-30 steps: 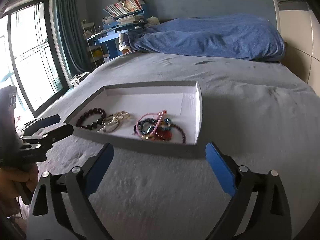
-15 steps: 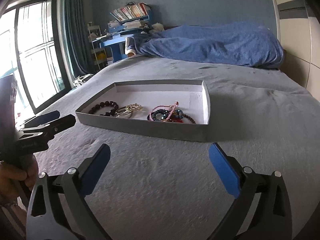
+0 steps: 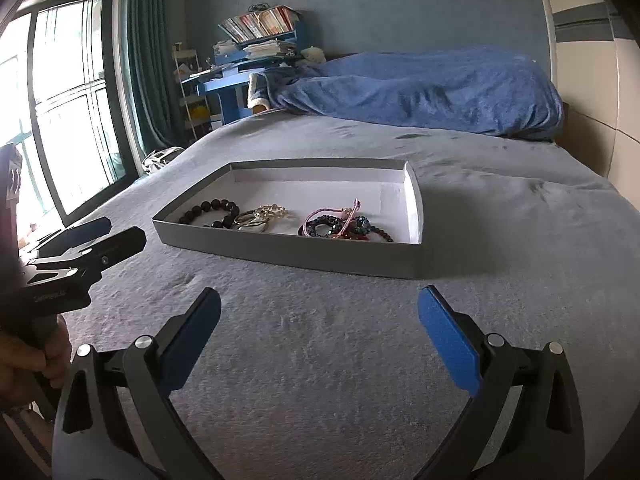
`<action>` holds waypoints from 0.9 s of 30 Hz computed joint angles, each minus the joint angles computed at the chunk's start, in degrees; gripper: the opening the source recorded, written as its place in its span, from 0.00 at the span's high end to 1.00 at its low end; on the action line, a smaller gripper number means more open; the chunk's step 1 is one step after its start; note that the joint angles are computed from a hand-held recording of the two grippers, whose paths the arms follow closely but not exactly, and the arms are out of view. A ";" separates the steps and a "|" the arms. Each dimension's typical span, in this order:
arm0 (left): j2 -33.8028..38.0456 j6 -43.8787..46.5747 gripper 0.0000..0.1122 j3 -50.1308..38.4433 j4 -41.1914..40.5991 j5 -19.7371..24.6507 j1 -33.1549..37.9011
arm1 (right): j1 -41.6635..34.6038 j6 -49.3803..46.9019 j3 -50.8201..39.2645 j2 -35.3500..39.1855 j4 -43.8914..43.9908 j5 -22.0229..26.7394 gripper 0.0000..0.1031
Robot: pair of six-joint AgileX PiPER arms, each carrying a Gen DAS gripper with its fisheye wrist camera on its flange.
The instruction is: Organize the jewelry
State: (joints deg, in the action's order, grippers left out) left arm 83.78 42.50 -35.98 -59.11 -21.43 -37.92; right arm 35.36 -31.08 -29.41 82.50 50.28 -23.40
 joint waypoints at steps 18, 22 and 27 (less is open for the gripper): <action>0.09 -0.48 0.13 -0.03 0.45 -0.06 -0.02 | 1.00 -0.86 0.48 -0.09 1.83 -1.99 0.05; 0.04 -0.33 0.13 0.00 0.31 -0.11 -0.06 | 0.98 -0.89 0.45 -0.09 1.84 -1.95 0.05; 0.05 -0.16 0.13 -0.05 0.15 -0.12 -0.10 | 0.95 -0.68 0.48 -0.14 1.63 -1.98 0.05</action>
State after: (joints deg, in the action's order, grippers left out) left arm 83.83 42.33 -36.03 -58.97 -21.55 -38.02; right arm 36.30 -31.76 -28.92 82.36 51.91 -25.38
